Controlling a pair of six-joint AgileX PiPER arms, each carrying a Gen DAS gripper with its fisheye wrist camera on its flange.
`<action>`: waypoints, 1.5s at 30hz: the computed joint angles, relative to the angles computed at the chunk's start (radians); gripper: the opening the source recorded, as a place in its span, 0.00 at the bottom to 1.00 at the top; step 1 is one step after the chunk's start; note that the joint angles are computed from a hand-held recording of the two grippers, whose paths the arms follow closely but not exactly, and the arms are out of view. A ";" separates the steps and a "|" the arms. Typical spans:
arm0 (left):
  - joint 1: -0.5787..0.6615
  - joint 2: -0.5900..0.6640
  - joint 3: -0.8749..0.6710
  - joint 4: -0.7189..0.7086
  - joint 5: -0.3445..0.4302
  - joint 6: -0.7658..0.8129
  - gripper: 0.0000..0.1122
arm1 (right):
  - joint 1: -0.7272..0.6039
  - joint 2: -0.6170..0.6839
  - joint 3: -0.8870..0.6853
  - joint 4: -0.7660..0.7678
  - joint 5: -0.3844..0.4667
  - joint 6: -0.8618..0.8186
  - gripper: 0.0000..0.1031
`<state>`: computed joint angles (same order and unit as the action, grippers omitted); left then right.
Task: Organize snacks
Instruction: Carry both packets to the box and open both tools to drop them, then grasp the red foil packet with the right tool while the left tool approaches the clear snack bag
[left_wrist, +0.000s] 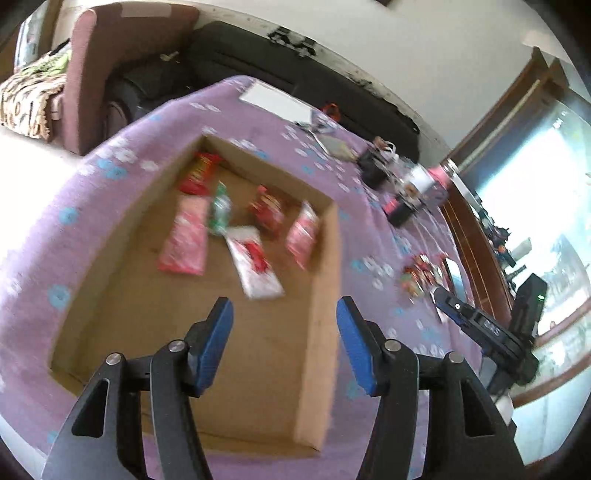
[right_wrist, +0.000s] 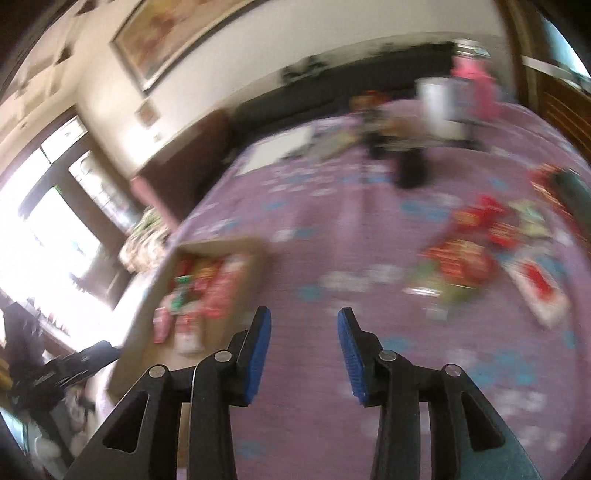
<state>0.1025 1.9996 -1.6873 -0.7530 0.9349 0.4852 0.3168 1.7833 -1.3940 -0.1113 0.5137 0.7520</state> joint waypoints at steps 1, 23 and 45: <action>-0.012 -0.010 0.022 -0.007 -0.006 0.008 0.51 | -0.025 -0.023 0.041 0.006 -0.010 0.006 0.39; -0.131 -0.142 0.233 0.005 -0.117 0.030 0.51 | -0.154 0.324 -0.365 -0.198 0.240 0.053 0.39; -0.225 -0.099 0.158 0.091 -0.105 -0.049 0.51 | -0.052 0.160 -0.054 -0.170 0.065 0.069 0.51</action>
